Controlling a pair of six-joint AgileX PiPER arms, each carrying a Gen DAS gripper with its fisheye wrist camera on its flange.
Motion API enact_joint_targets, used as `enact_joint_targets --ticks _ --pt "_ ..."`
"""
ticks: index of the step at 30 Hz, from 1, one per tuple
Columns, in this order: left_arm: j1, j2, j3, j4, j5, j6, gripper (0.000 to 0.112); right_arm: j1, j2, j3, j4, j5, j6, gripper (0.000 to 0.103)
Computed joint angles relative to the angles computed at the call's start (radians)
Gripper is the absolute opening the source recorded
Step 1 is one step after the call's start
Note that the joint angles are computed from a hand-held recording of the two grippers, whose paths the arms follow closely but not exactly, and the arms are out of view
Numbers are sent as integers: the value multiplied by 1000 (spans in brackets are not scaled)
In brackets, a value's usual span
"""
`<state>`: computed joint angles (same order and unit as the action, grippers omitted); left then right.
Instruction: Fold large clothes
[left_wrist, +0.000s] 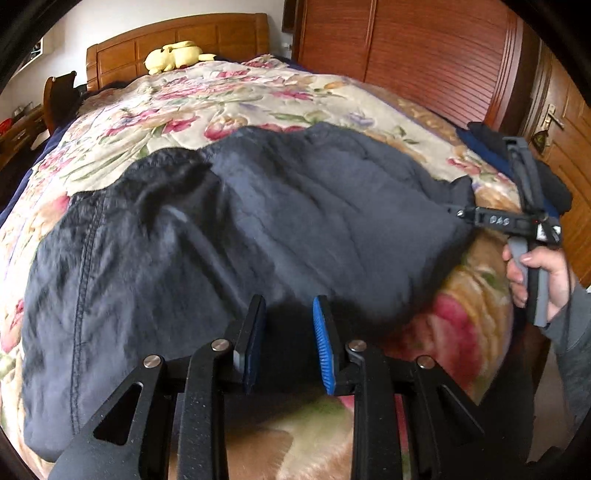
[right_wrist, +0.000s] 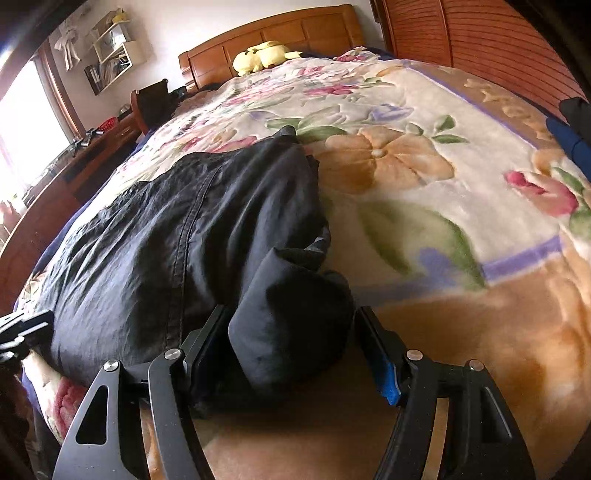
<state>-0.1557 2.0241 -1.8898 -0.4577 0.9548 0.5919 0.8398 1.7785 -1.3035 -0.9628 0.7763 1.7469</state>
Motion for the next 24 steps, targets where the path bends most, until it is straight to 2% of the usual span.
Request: enact_joint_targets --ticks 2,3,5,7,10,15,20,22,24 --pt "0 6 20 -1 -26 1 27 1 5 -7 6 -5 1 70" --pt "5 1 42 -8 -41 14 27 -3 4 -8 10 -17 -2 66" --pt "8 0 53 -14 -49 20 27 -19 -4 7 10 -76 10 55" --pt "8 -3 61 -19 -56 25 27 -36 -15 28 -8 -135 39 39" --pt "7 -7 74 -23 -67 30 27 -26 -22 31 -61 -135 76 22" --pt "4 -6 81 -16 -75 27 27 61 -81 35 -284 -39 233 16" --pt "7 -2 78 -26 -73 27 27 110 -12 -141 -209 98 -17 16" --pt "12 -2 73 -29 -62 29 27 96 6 -177 -162 98 -70 16" --pt "23 -4 62 -39 -39 29 27 76 -2 -167 -157 58 -47 16"
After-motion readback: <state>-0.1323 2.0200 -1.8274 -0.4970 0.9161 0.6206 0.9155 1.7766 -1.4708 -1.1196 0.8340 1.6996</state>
